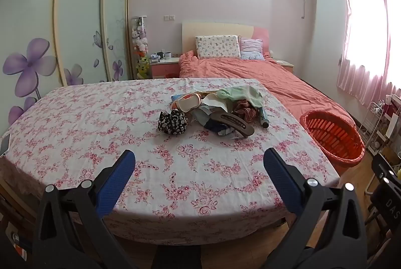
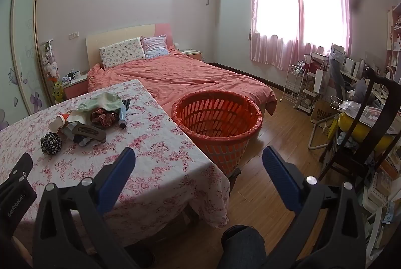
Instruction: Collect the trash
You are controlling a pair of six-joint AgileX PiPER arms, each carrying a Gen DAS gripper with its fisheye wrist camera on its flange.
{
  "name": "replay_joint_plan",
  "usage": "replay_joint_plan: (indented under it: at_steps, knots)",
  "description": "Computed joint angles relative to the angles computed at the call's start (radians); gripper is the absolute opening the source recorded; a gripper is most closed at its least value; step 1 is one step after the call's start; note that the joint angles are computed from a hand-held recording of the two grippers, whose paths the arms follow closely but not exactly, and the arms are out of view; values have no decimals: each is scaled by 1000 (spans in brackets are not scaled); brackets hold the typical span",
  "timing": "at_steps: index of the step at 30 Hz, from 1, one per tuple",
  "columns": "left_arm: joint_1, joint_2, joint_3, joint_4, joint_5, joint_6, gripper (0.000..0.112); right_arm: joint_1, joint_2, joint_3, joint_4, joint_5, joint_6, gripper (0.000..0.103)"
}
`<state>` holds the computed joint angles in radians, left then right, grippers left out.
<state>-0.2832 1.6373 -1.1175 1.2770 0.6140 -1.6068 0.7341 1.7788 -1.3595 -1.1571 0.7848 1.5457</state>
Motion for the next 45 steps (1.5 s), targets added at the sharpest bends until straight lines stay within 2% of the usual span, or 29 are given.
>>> replay_joint_plan:
  at_steps: [45]
  knots:
    - [1,0,-3,-15,0,14,101,-2,0,-4,-4,4,-8,99]
